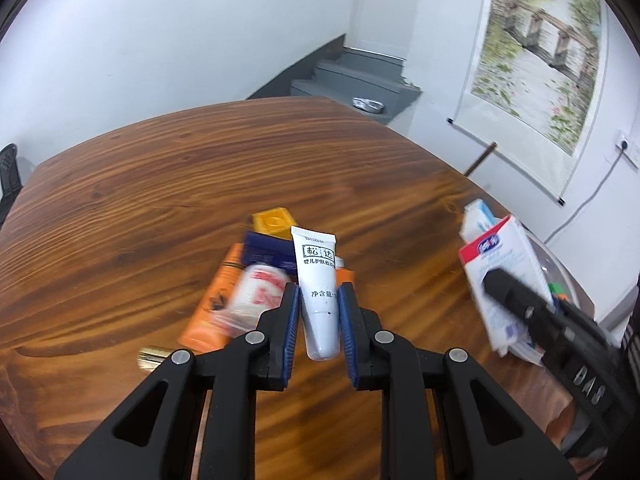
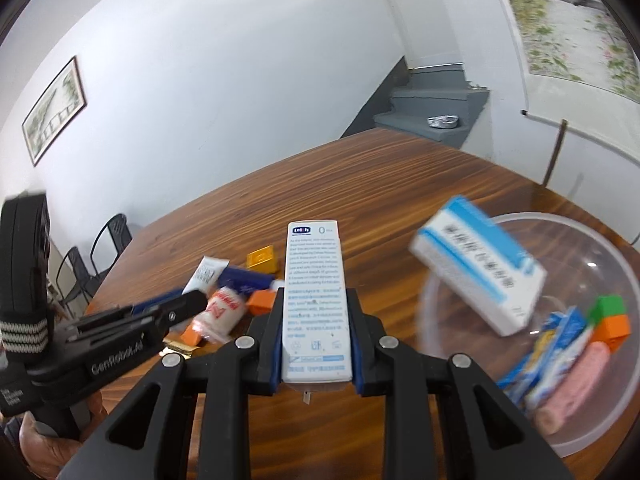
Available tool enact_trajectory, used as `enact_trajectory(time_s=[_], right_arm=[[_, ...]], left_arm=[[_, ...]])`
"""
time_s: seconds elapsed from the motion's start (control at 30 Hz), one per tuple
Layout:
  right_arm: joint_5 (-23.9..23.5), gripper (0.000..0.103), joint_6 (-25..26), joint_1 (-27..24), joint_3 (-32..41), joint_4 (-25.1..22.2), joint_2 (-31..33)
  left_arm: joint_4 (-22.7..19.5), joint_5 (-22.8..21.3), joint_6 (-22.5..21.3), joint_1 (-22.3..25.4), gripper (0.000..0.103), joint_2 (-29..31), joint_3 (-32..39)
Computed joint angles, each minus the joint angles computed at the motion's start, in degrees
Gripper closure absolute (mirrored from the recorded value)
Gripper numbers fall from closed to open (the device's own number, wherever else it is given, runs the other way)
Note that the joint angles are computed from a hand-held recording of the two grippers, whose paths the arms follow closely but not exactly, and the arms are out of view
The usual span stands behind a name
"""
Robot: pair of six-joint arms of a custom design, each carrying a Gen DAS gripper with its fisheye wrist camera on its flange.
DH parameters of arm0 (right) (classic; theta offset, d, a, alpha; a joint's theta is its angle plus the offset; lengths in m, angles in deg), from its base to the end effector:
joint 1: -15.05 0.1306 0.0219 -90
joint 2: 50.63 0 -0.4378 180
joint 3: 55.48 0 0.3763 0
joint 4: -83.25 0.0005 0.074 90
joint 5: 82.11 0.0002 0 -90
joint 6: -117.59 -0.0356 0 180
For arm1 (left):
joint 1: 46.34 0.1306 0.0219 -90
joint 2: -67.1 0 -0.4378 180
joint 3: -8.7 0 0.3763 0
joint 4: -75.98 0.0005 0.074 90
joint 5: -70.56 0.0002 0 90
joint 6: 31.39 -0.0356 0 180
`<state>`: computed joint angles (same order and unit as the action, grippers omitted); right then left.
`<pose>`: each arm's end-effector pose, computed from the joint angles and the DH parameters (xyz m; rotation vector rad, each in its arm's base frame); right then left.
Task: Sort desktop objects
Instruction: 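Carry the white tube and white box into the clear bowl and open both grippers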
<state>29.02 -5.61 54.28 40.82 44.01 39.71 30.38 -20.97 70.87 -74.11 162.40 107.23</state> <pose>0.3867 0.2985 0.5485 0.1015 2.1262 0.3567 0.4593 -0.2414 0.5137 0.3011 2.3126 -0.3230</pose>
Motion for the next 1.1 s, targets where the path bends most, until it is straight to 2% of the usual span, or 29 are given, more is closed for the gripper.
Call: enact_trajectory(time_s=[0.17,0.3,0.47,0.7,1.1], right_arm=[[-0.54,0.075,-1.12,-3.45,-3.09,0.40,-4.19],[0.84,0.075,-0.70,-6.38,-5.00,0.07,-6.50],[-0.28,0.075,-1.05,-10.75,-7.82,-0.25,-8.77],[-2.74,0.075,-1.33,-15.83,-9.82,-0.40,-10.22],[-7.66,0.075,-0.33,-19.81,-10.64,-0.12,-9.30]], left_arm=[[-0.12,0.89,0.40,-2.55,0.081,1.13,1.78],[-0.30,1.63,0.73,-4.72,0.081,2.51,3.65],[-1.41,2.62,1.41,-7.79,0.081,4.58,6.25],[-3.28,3.46,1.42,-11.19,0.081,7.80,9.52],[-6.03,4.27,1.49,-13.66,0.081,11.94,13.28]])
